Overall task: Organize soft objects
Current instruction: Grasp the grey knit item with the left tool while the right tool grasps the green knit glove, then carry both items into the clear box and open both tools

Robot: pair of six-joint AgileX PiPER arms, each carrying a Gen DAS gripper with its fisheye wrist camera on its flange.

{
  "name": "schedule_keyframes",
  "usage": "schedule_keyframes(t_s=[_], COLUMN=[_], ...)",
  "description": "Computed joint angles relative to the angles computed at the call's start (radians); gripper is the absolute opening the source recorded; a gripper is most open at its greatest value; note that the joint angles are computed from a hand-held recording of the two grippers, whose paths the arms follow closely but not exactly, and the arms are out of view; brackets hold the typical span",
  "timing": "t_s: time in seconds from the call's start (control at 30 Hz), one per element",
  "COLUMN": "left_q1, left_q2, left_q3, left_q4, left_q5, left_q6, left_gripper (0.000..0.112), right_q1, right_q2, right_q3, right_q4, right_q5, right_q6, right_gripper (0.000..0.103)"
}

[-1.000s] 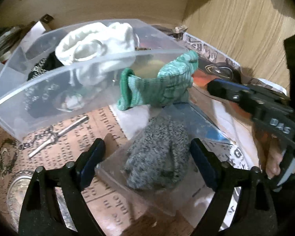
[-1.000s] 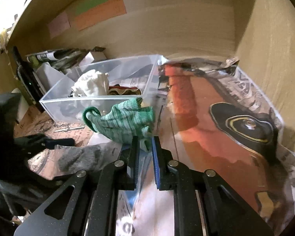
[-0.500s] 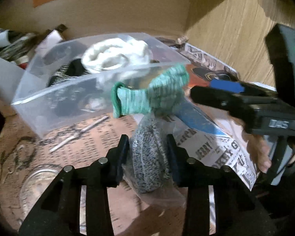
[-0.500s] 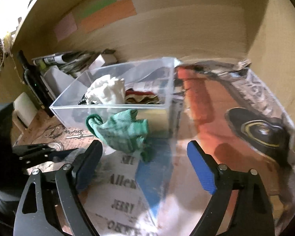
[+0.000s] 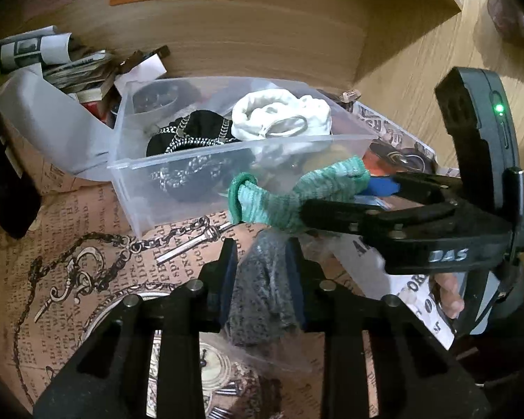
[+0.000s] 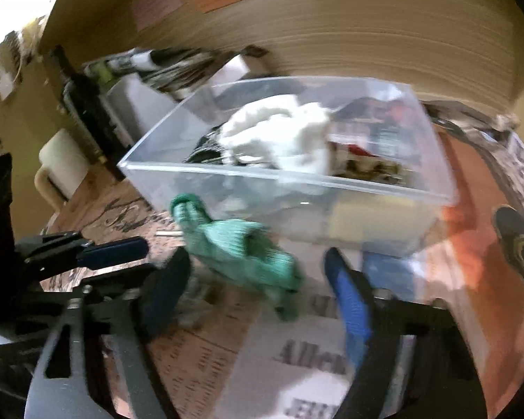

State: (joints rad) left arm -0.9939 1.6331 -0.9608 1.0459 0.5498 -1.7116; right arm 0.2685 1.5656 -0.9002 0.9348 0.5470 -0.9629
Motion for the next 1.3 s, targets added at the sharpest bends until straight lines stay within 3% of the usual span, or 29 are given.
schedule_keyframes(t_s=[0.03,0.07,0.13,0.23,0.3,0.37,0.57,0.73,0.9,1.3], left_q1=[0.001,0.005,0.017,0.002,0.003,0.003,0.029,0.013,-0.067,-0.139], left_q2=[0.002,0.0,0.007,0.007,0.015,0.037,0.131,0.138,0.126,0.001], left_q3=[0.003,0.009,0.011,0.009,-0.001,-0.018,-0.111,-0.129,-0.151,-0.159], left_q4=[0.0,-0.002,-0.023,-0.039,-0.054,-0.061,-0.213,-0.183,-0.106,0.071], left_q5=[-0.007,-0.02,-0.057,-0.048,-0.053,-0.05,-0.053,-0.022,0.095,0.285], left_q6=[-0.003,-0.004,0.022,0.036,0.056,0.067,0.241,0.216,0.115,-0.026], left_gripper=[0.028,0.028,0.028,0.033,0.056,0.066,0.065,0.044,0.032,0.031], right_q1=[0.014,0.026,0.026,0.007,-0.004,-0.014,-0.063,-0.105,-0.161,-0.223], right_q2=[0.01,0.014,0.0,-0.054,-0.085,-0.124,-0.204,-0.248,-0.282,-0.356], right_q3=[-0.008,-0.009,0.009,0.06,0.077,0.102,0.151,0.18,0.197,0.173], right_q4=[-0.009,-0.02,0.002,0.052,0.065,0.083,0.141,0.188,0.222,0.323], right_q5=[0.004,0.0,-0.012,-0.035,-0.041,-0.06,-0.06,-0.049,-0.016,-0.006], right_q6=[0.006,0.017,-0.01,-0.061,-0.063,-0.075,-0.135,-0.188,-0.232,-0.337], right_gripper=[0.04,0.035,0.032,0.029,0.028,0.027,0.027,0.027,0.027,0.027])
